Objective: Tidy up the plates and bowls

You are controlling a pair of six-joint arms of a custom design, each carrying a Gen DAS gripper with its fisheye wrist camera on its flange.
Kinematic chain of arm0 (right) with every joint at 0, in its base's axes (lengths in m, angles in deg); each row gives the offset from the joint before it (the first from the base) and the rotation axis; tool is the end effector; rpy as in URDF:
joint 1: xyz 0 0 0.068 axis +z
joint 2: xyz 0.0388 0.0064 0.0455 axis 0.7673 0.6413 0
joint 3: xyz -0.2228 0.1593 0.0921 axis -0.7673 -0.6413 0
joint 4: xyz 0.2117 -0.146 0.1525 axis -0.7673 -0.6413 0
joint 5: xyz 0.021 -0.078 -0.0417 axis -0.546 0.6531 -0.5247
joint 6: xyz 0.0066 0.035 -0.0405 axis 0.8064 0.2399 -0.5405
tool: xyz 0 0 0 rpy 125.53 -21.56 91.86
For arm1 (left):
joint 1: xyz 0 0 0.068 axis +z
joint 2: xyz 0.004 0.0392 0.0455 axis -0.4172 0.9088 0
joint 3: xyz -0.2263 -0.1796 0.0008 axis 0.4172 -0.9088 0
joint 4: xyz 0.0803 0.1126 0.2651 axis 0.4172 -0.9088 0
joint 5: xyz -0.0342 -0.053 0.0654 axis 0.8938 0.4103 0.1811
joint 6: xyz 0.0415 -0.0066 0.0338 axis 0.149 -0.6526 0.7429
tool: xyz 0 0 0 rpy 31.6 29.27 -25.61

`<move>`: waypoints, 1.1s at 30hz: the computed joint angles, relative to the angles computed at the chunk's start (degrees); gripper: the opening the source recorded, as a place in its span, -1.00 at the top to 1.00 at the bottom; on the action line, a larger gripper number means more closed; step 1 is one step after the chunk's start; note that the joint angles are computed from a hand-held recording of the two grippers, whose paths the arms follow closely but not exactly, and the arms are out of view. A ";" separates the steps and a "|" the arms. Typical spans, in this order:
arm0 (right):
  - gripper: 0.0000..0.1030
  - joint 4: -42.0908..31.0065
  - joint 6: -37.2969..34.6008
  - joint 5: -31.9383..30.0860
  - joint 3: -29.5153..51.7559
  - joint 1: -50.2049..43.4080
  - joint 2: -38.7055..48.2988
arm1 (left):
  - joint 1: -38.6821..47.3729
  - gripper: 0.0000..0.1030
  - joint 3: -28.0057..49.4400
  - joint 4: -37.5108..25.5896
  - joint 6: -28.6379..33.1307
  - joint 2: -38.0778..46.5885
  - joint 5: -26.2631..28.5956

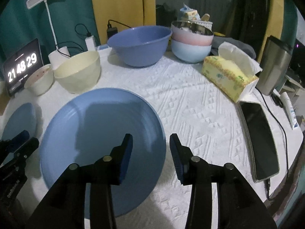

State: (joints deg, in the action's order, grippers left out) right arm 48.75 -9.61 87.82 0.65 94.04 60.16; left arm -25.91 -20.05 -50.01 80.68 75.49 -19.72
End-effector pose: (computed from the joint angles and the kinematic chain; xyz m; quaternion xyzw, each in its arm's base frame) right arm 0.2034 0.1659 0.1576 0.1464 0.9222 -0.0738 0.3502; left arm 0.2780 -0.0189 0.1644 0.2216 0.8838 -0.1135 0.3961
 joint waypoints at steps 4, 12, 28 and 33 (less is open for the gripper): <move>0.17 -1.00 0.29 0.76 2.27 2.18 1.13 | 3.11 0.29 0.18 -0.57 0.41 -0.92 2.23; 0.17 -1.45 -0.19 1.39 7.16 5.28 5.16 | 8.26 0.27 0.62 -1.26 1.73 -1.27 5.38; 0.17 -1.39 -2.76 1.30 15.09 7.61 12.34 | 15.96 0.22 3.55 -1.54 2.76 2.20 9.00; 0.17 -1.23 -3.74 0.77 18.00 8.11 15.25 | 18.32 0.22 4.86 -1.25 3.13 4.31 9.78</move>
